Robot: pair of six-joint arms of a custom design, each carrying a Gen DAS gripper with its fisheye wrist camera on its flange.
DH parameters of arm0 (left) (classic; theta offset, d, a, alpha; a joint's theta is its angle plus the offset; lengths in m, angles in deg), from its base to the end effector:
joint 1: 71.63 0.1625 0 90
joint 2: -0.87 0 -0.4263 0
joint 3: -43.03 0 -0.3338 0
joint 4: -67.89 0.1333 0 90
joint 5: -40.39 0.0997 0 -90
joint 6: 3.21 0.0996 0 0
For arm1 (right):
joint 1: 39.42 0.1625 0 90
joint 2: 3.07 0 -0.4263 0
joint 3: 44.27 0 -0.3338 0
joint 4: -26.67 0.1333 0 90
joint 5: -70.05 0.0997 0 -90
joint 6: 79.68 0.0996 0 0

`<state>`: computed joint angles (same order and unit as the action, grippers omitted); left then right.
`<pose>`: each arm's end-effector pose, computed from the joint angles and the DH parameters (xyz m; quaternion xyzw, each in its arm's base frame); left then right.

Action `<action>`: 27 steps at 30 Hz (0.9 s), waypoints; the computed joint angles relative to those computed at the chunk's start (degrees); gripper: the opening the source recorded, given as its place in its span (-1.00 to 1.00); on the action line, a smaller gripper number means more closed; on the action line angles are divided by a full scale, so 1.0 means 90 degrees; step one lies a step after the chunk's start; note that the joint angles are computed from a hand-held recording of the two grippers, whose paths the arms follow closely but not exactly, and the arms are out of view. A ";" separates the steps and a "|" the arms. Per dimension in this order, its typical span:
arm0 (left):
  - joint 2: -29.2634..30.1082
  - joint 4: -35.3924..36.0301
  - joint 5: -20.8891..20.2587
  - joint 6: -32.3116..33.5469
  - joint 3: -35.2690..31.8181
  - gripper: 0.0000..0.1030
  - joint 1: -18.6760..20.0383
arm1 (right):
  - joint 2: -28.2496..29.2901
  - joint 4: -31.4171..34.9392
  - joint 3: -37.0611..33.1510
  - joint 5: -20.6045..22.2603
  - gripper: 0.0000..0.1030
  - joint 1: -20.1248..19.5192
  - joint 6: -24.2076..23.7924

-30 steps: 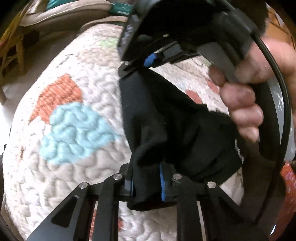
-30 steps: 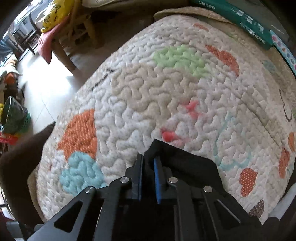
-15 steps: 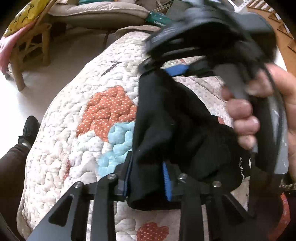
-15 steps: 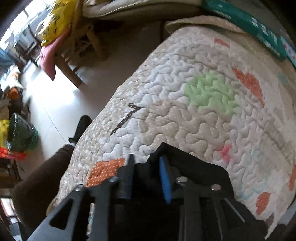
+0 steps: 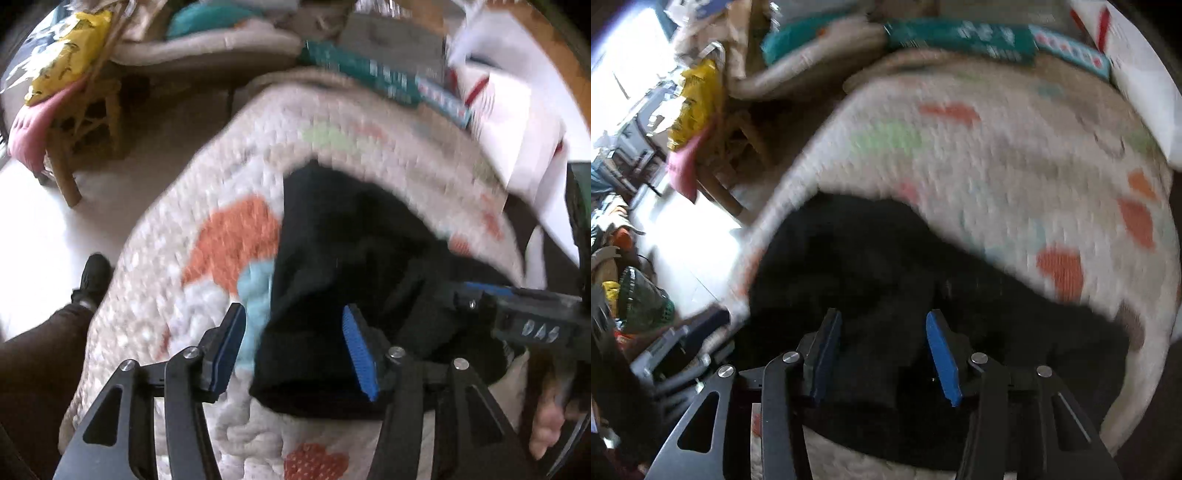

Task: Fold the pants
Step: 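Lay the folded pants down and open both grippers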

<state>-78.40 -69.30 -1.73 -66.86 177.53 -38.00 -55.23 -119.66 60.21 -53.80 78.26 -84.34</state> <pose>-0.1843 -0.3714 0.2271 -0.0295 0.9117 -0.3186 0.2578 0.3341 -0.4693 0.1594 0.2565 -0.9211 0.0909 0.2784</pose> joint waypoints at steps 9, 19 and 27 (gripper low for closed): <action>-0.0118 0.2046 0.0119 -0.0727 -0.0526 0.07 -0.0585 | -0.0891 -0.1872 0.1602 -0.0532 0.19 -0.0247 0.1108; 0.0206 0.3514 0.0384 -0.1151 -0.1176 0.08 -0.1505 | -0.1802 -0.3505 0.2760 0.0210 0.21 -0.0455 0.1543; 0.0263 0.3949 0.0450 -0.1330 -0.1355 0.11 -0.1758 | -0.2059 -0.3872 0.3205 0.0418 0.22 -0.0516 0.1564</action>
<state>-76.03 -33.77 2.32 -78.83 165.34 -53.82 -73.76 -154.51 89.06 -50.04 73.62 -70.26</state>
